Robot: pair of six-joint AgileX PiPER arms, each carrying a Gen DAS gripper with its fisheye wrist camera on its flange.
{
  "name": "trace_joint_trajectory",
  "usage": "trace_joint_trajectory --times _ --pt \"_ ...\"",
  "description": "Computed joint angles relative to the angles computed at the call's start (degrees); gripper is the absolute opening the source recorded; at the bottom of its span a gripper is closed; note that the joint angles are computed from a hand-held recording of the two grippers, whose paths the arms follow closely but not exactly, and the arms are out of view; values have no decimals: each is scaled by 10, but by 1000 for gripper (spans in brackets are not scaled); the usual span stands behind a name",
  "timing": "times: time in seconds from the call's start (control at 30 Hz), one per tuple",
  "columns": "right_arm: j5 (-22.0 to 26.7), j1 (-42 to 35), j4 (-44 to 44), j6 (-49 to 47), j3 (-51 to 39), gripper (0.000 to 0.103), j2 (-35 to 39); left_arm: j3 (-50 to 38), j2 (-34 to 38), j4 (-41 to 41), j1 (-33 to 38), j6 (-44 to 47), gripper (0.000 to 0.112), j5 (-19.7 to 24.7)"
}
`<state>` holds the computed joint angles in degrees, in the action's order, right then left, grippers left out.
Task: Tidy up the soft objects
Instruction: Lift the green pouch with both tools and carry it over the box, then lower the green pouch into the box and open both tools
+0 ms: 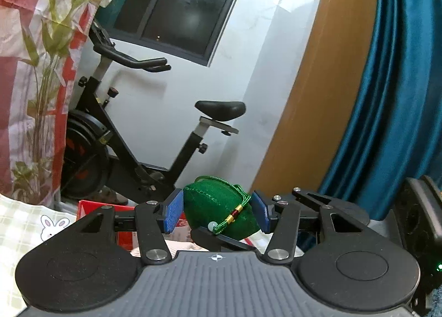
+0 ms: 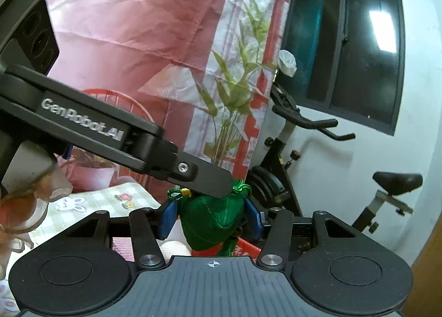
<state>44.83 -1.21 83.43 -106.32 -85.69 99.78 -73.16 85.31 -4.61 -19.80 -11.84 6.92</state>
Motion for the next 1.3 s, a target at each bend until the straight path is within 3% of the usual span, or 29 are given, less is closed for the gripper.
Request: trace_joint_trajectory --times 0.27,0.33,0.53,0.63,0.77,0.9,1.1,1.23,1.3 --pt "-36 23 18 -50 -18 49 35 -10 21 -15 13 20 56 -6" --pt "-41 27 14 -37 -23 49 44 -15 30 37 13 -31 56 -5" --pt "-59 35 -20 4 -26 49 71 -36 63 33 21 -20 56 35" --pt "-73 38 -69 84 -36 49 87 -37 74 93 18 -83 63 53" --pt "-94 39 -139 185 -39 51 100 -27 77 194 15 -179 83 67" --pt "-130 37 -171 237 -28 64 102 -18 65 310 12 -284 100 91" --pt "-142 11 -121 226 10 101 79 -14 39 348 6 -298 103 142" --pt "-120 -11 -115 249 18 102 61 -23 22 460 -30 -416 103 229" --pt "-106 -21 -117 271 16 103 52 -22 9 479 -38 -434 103 243"
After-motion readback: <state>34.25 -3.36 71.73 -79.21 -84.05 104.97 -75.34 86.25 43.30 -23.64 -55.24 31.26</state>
